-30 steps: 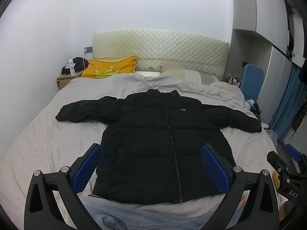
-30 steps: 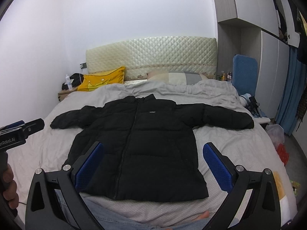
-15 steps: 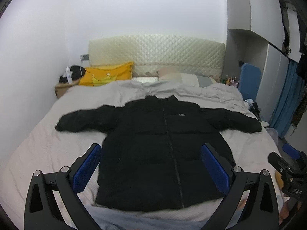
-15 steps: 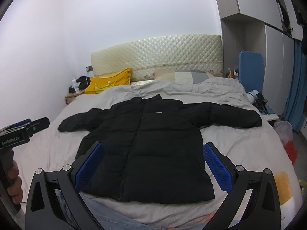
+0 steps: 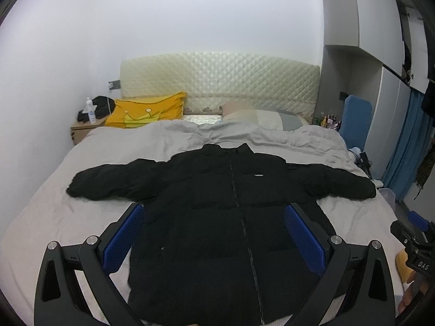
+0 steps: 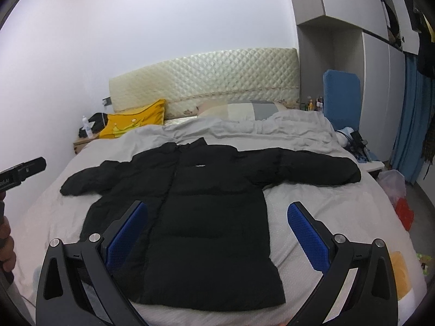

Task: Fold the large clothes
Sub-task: 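Grasp the black jacket's sleeve cuff with the right gripper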

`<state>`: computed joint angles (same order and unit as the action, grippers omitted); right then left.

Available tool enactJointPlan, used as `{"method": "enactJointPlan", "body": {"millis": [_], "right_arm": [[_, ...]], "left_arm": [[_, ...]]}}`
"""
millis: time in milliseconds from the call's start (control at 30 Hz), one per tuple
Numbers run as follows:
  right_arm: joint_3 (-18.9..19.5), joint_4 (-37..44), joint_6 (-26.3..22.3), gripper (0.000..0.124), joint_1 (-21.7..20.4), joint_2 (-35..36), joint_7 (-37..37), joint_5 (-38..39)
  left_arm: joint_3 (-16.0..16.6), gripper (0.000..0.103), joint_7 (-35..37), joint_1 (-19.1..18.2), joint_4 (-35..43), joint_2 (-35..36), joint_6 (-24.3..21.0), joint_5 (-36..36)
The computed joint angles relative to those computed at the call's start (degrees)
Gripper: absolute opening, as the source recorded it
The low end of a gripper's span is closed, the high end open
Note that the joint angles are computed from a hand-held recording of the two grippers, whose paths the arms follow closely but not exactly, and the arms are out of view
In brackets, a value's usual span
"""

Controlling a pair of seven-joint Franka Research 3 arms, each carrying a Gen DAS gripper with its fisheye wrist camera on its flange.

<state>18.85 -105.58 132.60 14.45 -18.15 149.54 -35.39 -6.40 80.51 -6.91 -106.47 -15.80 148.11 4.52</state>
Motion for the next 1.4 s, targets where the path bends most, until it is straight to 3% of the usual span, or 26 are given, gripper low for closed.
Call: {"method": "enactJointPlan", "body": {"millis": [200, 333, 433, 500, 600, 700, 767, 867, 967, 1067, 1200, 1300, 1400], "right_arm": [[-2.87, -3.18, 5.24, 0.103, -2.62, 0.09, 2.96, 0.4], [-5.13, -2.67, 3.92, 0.103, -5.13, 1.85, 2.56, 0.97], [-6.49, -1.67, 2.2, 0.103, -7.23, 3.59, 2.11, -2.08], [-7.97, -3.82, 6.85, 0.103, -8.81, 3.44, 3.84, -5.9], [-9.87, -5.95, 13.87, 0.103, -11.56, 4.71, 5.74, -11.21], [-13.59, -6.58, 18.39, 0.103, -11.86, 7.77, 0.77, -5.02], [-16.44, -8.16, 24.48, 0.103, -12.71, 10.13, -1.3, 0.64], [-18.49, -8.77, 28.53, 0.103, -14.31, 13.55, -3.21, 5.96], [-19.89, -8.48, 28.54, 0.102, -15.17, 16.64, -3.03, 7.35], [-22.04, -8.61, 30.46, 0.098, -15.38, 19.99, -5.45, 13.69], [-24.01, -10.47, 39.5, 0.097, -16.28, 24.4, -9.75, 28.7], [-21.81, -9.67, 46.12, 0.091, -19.27, 28.52, -14.32, 41.95], [-26.66, -7.16, 52.13, 0.087, -16.08, 32.5, -12.28, 44.75]], "left_arm": [[0.07, 0.103, 1.53, 0.45, 1.94, 8.73, 8.02, -1.16], [-0.11, 0.103, 6.41, 0.51, 4.07, 13.86, 9.21, -7.63], [-1.01, 0.103, 5.78, 1.34, 3.81, 15.77, 11.07, -6.93], [-1.44, 0.103, 4.57, 1.82, 3.62, 16.79, 11.68, -5.6], [-2.16, 0.103, 7.86, 2.46, 2.76, 17.65, 12.95, -10.23], [-2.49, 0.103, 7.9, 2.99, 3.22, 19.47, 14.04, -11.69], [-2.44, 0.103, 5.62, 3.09, 3.23, 20.28, 14.91, -9.72], [-2.64, 0.103, 3.28, 3.41, 3.95, 21.85, 15.22, -8.03], [-3.31, 0.103, 2.8, 4.0, 5.1, 23.56, 14.7, -8.03], [-3.91, 0.103, 3.19, 4.3, 7.79, 26.32, 12.63, -7.46], [-4.06, 0.103, 2.24, 3.98, 10.42, 29.21, 10.77, -5.45], [-3.51, 0.103, -0.21, 3.31, 12.25, 31.08, 9.94, -2.4], [-3.02, 0.103, -3.04, 2.82, 14.19, 33.19, 9.71, -0.01]]}}
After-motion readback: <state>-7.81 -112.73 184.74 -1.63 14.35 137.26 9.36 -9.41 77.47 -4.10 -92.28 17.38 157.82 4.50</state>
